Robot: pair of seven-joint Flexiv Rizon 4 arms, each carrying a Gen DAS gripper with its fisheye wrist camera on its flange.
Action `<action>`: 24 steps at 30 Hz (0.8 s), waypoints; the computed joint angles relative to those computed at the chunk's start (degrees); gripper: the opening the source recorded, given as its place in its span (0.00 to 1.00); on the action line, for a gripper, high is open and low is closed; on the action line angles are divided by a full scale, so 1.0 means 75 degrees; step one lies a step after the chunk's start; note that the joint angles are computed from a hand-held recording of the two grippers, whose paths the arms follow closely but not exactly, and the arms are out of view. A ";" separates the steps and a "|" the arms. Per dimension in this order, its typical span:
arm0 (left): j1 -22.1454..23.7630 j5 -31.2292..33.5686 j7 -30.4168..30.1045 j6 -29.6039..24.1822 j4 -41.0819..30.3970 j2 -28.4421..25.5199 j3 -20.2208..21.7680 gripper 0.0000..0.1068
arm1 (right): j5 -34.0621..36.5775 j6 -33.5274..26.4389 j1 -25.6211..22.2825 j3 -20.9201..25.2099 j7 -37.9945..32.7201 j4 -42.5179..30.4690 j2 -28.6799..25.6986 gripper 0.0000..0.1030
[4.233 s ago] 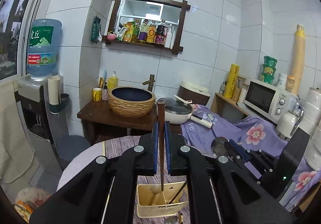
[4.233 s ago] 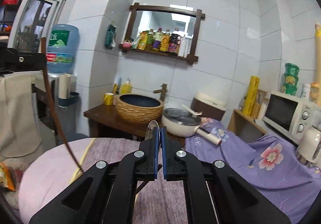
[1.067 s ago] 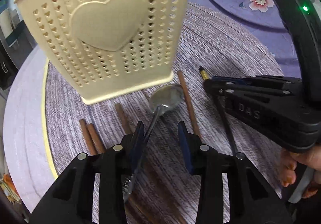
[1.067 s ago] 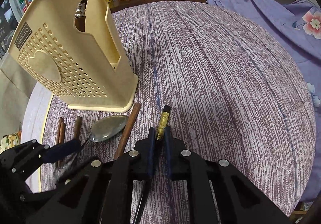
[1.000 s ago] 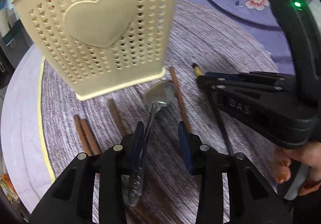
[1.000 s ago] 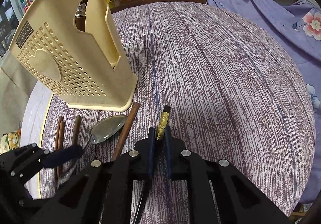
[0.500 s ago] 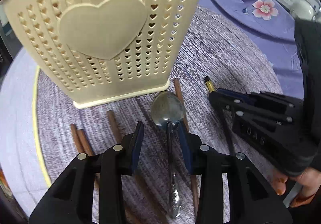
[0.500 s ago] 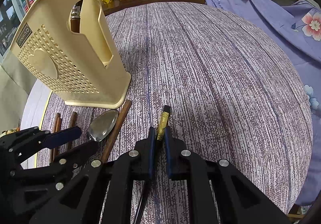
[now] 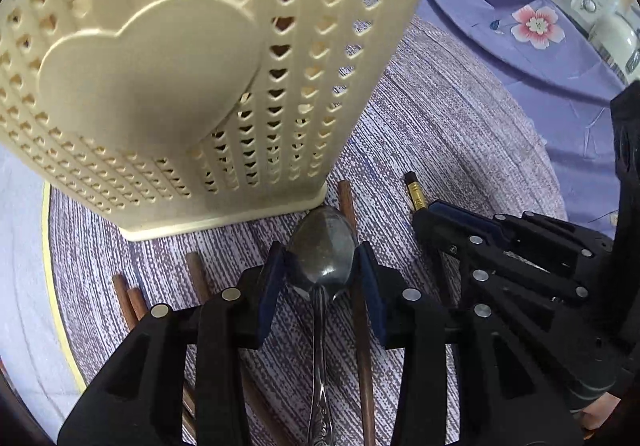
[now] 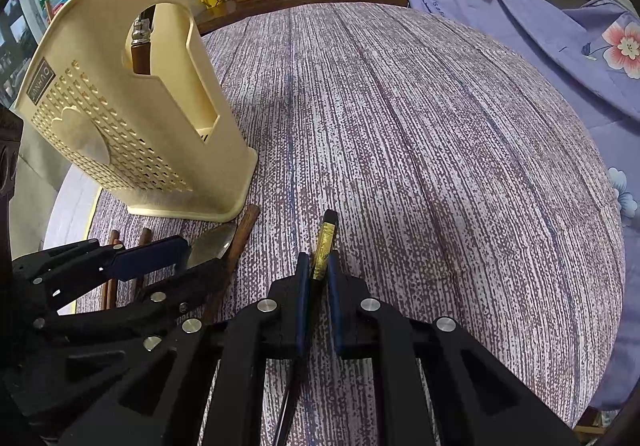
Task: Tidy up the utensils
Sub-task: 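Close the left tool on a silver spoon while the right tool grasps the gold-tipped black chopstick, then carry the spoon with the left tool while the right tool carries the black chopstick into the holder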
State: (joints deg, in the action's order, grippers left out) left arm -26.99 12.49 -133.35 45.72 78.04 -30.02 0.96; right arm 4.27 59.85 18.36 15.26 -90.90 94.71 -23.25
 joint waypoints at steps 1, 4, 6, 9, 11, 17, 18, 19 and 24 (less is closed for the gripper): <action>-0.0016 0.0037 -0.0016 -0.0040 -0.0074 -0.0041 0.0022 0.36 | 0.0029 -0.0026 -0.0015 0.0016 -0.0017 -0.0022 -0.0008 0.09; -0.0060 0.0133 -0.0047 -0.0071 -0.0238 -0.0148 0.0065 0.36 | 0.0162 -0.0079 -0.0066 0.0074 -0.0096 -0.0077 -0.0023 0.09; -0.0108 0.0221 -0.0058 -0.0108 -0.0346 -0.0215 0.0100 0.36 | 0.0231 -0.0089 -0.0079 0.0081 -0.0103 -0.0092 -0.0020 0.09; -0.0166 0.0289 -0.0258 0.0138 -0.0092 -0.0114 0.0134 0.35 | 0.0463 -0.0103 -0.0163 0.0150 -0.0164 -0.0185 -0.0063 0.09; -0.0172 0.0294 -0.0385 0.0263 0.0016 -0.0064 0.0143 0.35 | 0.0733 -0.0148 -0.0296 0.0237 -0.0284 -0.0258 -0.0081 0.08; -0.0168 0.0441 -0.0942 0.1434 0.1079 0.0581 0.0196 0.35 | 0.1644 0.0024 -0.0662 0.0544 -0.0876 -0.0217 0.0126 0.07; -0.0210 0.0550 -0.1075 0.1617 0.1188 0.0698 0.0241 0.35 | 0.1834 0.0060 -0.0731 0.0606 -0.1044 -0.0191 0.0204 0.07; -0.0265 0.0689 -0.1235 0.1762 0.1286 0.0831 0.0302 0.35 | 0.2067 0.0147 -0.0810 0.0676 -0.1231 -0.0150 0.0323 0.07; -0.0661 0.1975 -0.2072 0.1844 0.1462 0.1506 0.0576 0.35 | 0.3156 0.0426 -0.1047 0.0856 -0.2179 -0.0046 0.0913 0.07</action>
